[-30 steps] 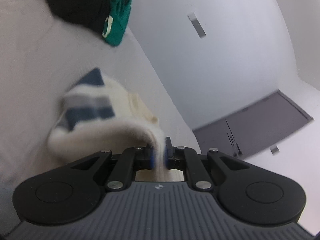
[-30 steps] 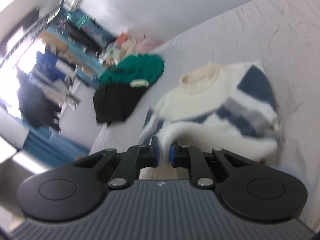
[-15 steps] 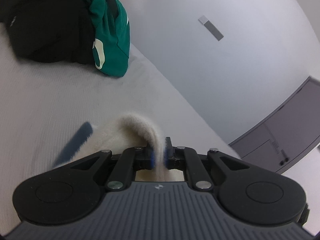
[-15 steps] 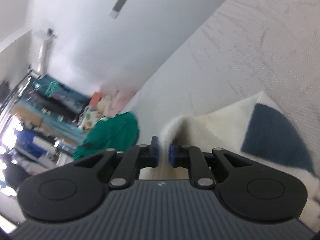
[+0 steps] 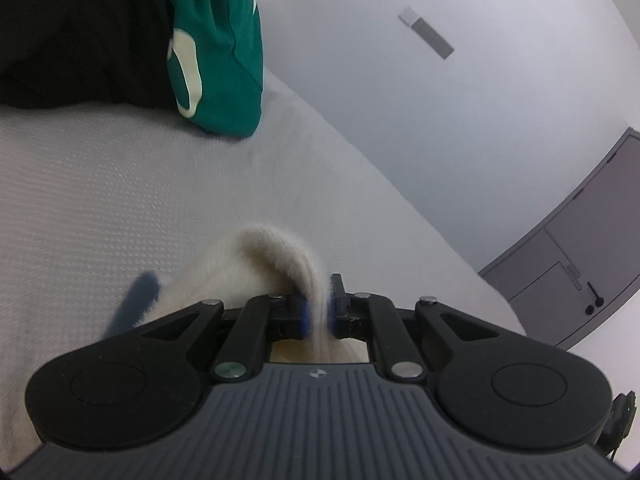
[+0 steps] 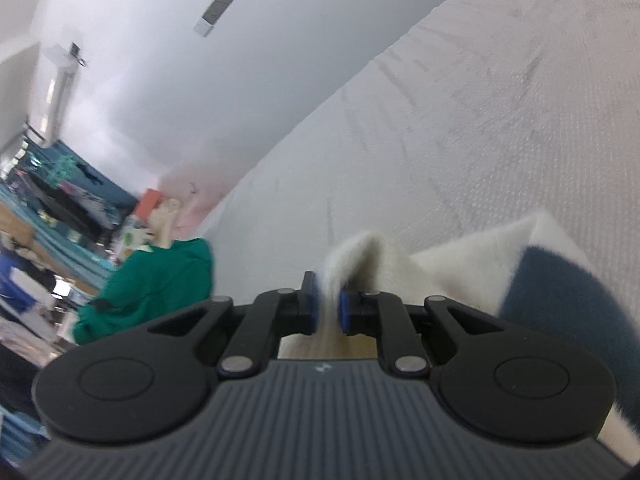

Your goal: Fold large clothes

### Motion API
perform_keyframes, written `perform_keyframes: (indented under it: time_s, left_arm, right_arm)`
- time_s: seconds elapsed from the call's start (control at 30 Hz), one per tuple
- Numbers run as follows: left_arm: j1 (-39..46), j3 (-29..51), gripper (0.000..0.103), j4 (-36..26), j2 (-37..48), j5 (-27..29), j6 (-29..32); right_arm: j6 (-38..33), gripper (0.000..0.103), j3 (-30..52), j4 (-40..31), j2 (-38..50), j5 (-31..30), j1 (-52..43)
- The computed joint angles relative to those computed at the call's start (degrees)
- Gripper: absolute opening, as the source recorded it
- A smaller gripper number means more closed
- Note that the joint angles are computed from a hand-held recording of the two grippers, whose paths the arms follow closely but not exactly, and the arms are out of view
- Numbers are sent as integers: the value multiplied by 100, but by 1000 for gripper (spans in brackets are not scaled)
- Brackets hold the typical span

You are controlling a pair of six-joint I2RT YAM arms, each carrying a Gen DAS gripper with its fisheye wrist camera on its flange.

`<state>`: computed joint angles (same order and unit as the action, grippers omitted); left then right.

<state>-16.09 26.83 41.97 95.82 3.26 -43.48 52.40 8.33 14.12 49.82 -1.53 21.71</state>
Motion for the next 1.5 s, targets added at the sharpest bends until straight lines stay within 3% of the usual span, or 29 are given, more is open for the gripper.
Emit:
perform_keyframes:
  time_s: [0.2, 0.47, 0.6, 0.7, 0.77, 0.83, 0.93, 1.0, 1.03, 1.17, 1.23, 1.43, 1.5]
  left_arm:
    - [50, 646, 12, -67, 1002, 103, 53]
    - [145, 550, 12, 630, 1117, 288, 214]
    - [100, 765, 12, 259, 1079, 258, 260]
    - [111, 680, 18, 175, 982, 312, 336]
    - [86, 616, 26, -72, 771, 235, 402]
    - [17, 426, 57, -229, 419, 79, 466]
    - [-149, 110, 70, -352, -172, -163, 664]
    - [-333, -38, 78, -572, -589, -458, 735]
    - [-444, -126, 83, -633, -787, -616, 740]
    - [-850, -271, 88, -1045, -1306, -927, 881]
    - [-1069, -240, 91, -1244, -1347, -1137, 974]
    - [-1402, 210, 92, -1681, -734, -1568, 1080]
    - [-1485, 345, 92, -1684, -444, -1804, 1207]
  right_arm:
    - [-157, 15, 37, 1505, 1826, -51, -226]
    - [-50, 15, -150, 2513, 2257, -204, -469]
    - [43, 15, 70, 2760, 2781, -445, -720]
    - [237, 16, 109, 2927, 3035, -699, -857]
    - [133, 17, 27, 2824, 2824, -761, -843]
    - [156, 21, -68, 2550, 2429, -915, -851]
    - [14, 51, -131, 1960, 1743, -1069, -814]
    - [-138, 78, -193, 1513, 1056, -1026, -658]
    - [-200, 81, -213, 1267, 716, -970, -545]
    - [-619, 81, -125, 164, -396, -808, 50]
    - [-977, 81, 64, -442, -636, -340, 585]
    - [-1915, 80, 540, -739, 121, 812, 1506]
    - [-2116, 68, 658, -628, 545, 1000, 1472]
